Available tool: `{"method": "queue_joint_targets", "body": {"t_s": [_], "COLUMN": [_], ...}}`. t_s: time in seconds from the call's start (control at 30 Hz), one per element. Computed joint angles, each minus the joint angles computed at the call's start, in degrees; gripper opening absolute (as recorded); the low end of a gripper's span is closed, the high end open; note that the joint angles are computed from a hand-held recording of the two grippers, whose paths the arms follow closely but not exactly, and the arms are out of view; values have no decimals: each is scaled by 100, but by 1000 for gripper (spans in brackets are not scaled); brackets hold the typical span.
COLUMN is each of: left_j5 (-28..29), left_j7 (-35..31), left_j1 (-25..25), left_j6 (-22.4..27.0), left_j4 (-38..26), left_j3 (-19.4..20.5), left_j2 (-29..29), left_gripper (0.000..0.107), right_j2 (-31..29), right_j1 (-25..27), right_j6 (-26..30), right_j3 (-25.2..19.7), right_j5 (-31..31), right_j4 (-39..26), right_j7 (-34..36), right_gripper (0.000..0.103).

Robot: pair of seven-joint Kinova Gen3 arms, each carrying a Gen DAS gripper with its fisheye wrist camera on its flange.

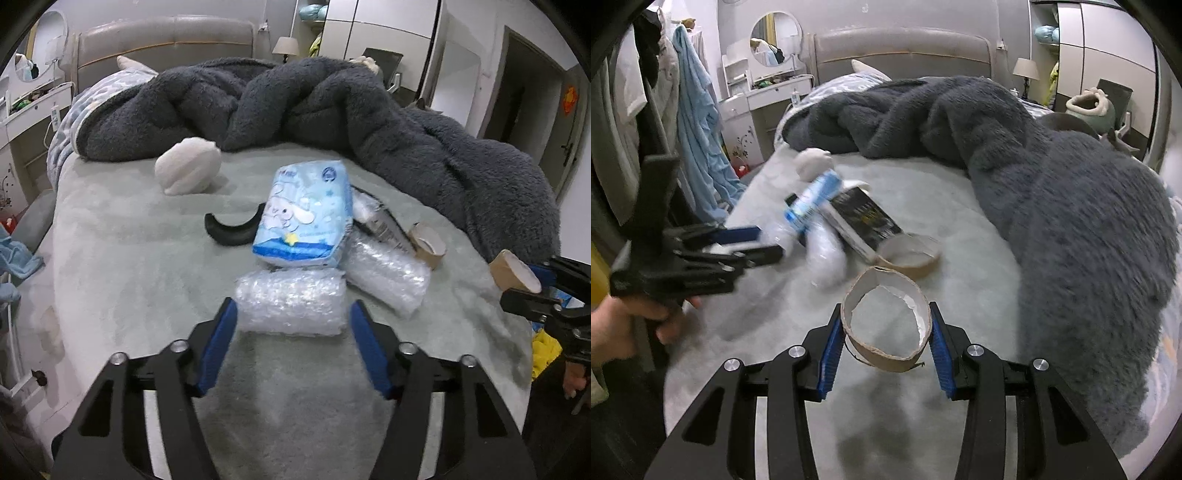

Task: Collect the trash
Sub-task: 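Grasp the bubble-wrap packet with the left tool while the right tool grasps the brown tape roll, then carry both items to the teal bin and open both tools to drop them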

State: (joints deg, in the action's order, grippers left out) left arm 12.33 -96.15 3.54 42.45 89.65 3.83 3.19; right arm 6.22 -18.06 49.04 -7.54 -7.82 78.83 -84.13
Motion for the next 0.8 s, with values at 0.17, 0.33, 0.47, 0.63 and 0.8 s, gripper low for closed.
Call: {"method": "queue_joint_targets", "body": {"t_s": [0.17, 0.33, 0.47, 0.63, 0.8], "left_j5": [620, 859, 820, 624, 486], "left_j7": [-345, -458, -279, -34, 60], "left_j1": [-243, -313, -417, -613, -869], "left_j6": [59, 172, 313, 447, 700], "left_j4": [96, 223, 360, 506, 591], "left_j3": [-69, -221, -352, -545, -762], "left_j2": [-150, -364, -548, -750, -861], "left_gripper": [58, 57, 57, 57, 57], "right_j2": [53, 126, 271, 535, 827], "right_j1": [-224, -413, -634, -957, -1180], "right_j6": [32, 104, 172, 277, 503], "right_j3": [-92, -140, -212, -265, -253], "right_j5": [167, 281, 433, 625, 663], "right_j4": [-163, -435, -737, -1148, -1580], "right_j7": [-161, -356, -403, -442, -510], "right_gripper": [44, 44, 44, 44, 44]}}
